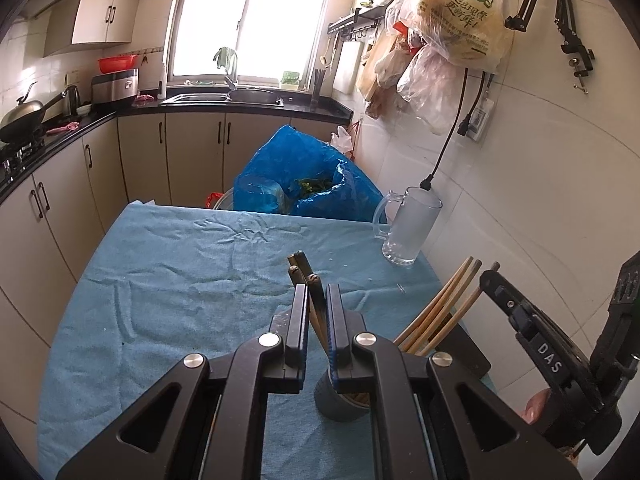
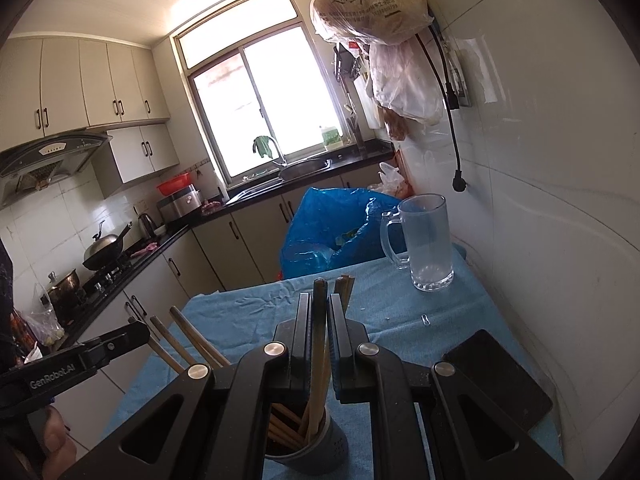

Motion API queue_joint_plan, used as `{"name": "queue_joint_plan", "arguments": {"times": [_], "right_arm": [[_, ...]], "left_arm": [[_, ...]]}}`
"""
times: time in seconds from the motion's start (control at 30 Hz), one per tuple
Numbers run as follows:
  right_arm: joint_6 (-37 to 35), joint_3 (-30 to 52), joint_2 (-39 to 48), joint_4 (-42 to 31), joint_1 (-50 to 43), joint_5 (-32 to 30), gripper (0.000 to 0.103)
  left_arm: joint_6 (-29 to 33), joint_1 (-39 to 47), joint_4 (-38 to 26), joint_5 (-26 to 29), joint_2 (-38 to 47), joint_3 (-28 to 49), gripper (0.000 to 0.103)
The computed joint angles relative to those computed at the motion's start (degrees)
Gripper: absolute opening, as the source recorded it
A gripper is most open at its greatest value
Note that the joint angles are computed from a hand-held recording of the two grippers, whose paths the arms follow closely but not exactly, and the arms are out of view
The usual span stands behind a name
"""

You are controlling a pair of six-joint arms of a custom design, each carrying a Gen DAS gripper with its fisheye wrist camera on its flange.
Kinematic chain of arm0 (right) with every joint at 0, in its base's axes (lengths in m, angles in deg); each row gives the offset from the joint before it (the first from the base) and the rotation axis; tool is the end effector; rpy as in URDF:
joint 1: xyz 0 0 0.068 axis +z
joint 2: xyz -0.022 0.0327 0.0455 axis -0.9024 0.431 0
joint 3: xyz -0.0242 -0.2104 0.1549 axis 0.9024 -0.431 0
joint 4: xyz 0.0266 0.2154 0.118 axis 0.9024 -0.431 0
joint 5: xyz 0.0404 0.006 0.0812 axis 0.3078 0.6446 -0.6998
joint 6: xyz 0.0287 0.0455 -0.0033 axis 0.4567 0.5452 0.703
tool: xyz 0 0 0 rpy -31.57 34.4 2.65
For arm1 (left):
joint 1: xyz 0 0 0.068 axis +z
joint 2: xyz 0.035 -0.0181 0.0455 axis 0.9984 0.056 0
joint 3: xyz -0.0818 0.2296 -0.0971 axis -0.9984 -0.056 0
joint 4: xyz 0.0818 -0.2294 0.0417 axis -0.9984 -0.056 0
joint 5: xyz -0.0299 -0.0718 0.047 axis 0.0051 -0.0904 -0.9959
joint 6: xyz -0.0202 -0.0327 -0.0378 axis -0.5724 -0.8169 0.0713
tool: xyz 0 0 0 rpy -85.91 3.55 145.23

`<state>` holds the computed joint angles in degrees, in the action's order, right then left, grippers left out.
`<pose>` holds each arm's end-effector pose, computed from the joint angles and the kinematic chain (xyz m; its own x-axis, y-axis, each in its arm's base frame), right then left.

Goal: Organize utensils
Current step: 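Open both tools to release the chopsticks into the black cup, then move both open tools back over the last chopsticks on the cloth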

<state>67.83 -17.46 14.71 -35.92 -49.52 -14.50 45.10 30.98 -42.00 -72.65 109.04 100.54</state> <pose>0.1962 0.0552 0.2626 -0.4589 0.2336 -0.8572 -0.1767 0.9216 0.3457 0.1934 -0.2487 0.2994 -0.6055 -0.1371 -0.7839 0.0456 0.9774 -0.2062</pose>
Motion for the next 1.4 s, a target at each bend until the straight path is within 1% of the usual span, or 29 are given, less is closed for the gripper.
{"name": "queue_joint_plan", "arguments": {"times": [0.13,0.17,0.27,0.3,0.37,0.43,0.5,0.57,0.67,0.7,0.73,0.77,0.8,0.83,0.93,1.0,1.1,1.13,1.2,1.27,1.33,1.4], "right_arm": [[-0.22,0.28,-2.4,-1.4,0.36,0.76,0.009],[-0.14,0.38,-3.37,-2.0,0.27,0.88,0.009],[0.06,0.74,-5.75,-3.75,0.26,1.27,0.009],[0.18,0.89,-6.73,-4.51,0.19,1.44,0.009],[0.34,1.17,-8.79,-6.18,-0.42,1.0,0.011],[0.69,1.32,-10.54,-7.59,-0.09,1.6,0.019],[1.02,1.29,-12.88,-9.37,-0.36,1.33,0.024],[1.4,1.18,-15.41,-11.34,-0.48,1.54,0.027],[1.81,0.93,-18.72,-14.2,-0.43,1.75,0.039],[2.02,0.75,-19.9,-15.25,-0.15,2.08,0.043],[2.06,0.77,-20.38,-15.84,-0.06,2.22,0.046],[2.19,0.69,-21.13,-16.66,0.55,2.81,0.047],[2.33,0.63,-21.74,-17.51,1.29,3.47,0.051],[2.56,0.6,-22.06,-18.05,1.89,3.99,0.056],[3.37,-0.12,-23.68,-19.8,4.96,6.06,0.059],[3.61,-0.64,-24.48,-20.85,8.15,8.4,0.062],[4.19,-1.74,-25.25,-21.93,13.25,11.04,0.063],[4.46,-2.02,-24.93,-21.92,15.49,12.3,0.063],[5.1,-2.42,-23.21,-21.52,20.56,14.81,0.063],[6.04,-2.99,-20.54,-20.07,25.77,16.85,0.063],[6.44,-3.21,-17.36,-18.48,29.98,18.1,0.063],[6.57,-2.89,-12.01,-15.63,33.6,17.8,0.063]], "left_arm": [[-0.46,-0.11,-0.5,-0.23,-0.41,-0.1,0.008],[-0.62,-0.26,-0.78,-0.44,-0.48,0.04,0.011],[-1.07,-1.04,-1.27,-1.93,-1.34,-0.15,0.025],[-1.26,-1.38,-1.49,-2.49,-1.56,-0.1,0.027],[-1.6,-1.85,-2.11,-3.23,-2.11,-0.05,0.027],[-2.18,-2.28,-2.8,-3.68,-2.57,0.12,0.029],[-2.88,-2.94,-3.61,-4.69,-3.33,-0.01,0.037],[-4.0,-4.03,-4.64,-6.53,-4.42,-0.47,0.04],[-5.38,-5.45,-6.33,-8.45,-5.58,-0.76,0.043],[-6.16,-5.91,-6.9,-8.94,-6.13,-1.07,0.046],[-7.07,-6.37,-7.48,-9.45,-6.75,-1.54,0.048],[-8.16,-6.87,-8.15,-10.05,-7.56,-2.24,0.053],[-8.89,-7.14,-8.66,-10.43,-8.16,-2.8,0.057],[-10.05,-7.48,-9.56,-10.9,-8.88,-3.45,0.058],[-14.16,-8.99,-12.14,-12.25,-12.45,-7.23,0.06],[-18.04,-10.25,-15.32,-13.55,-15.28,-10.36,0.064],[-25.96,-11.4,-21.08,-14.31,-20.61,-16.69,0.064],[-29.07,-11.15,-22.96,-13.54,-23.48,-19.94,0.064],[-32.72,-9.78,-24.72,-11.31,-28.54,-25.41,0.064],[-35.01,-6.99,-25.52,-8.12,-34.33,-31.54,0.064],[-35.34,-3.71,-25.46,-4.67,-38.44,-36.27,0.064],[-34.35,-1.09,-24.17,-1.29,-41.81,-40.56,0.064]]}}
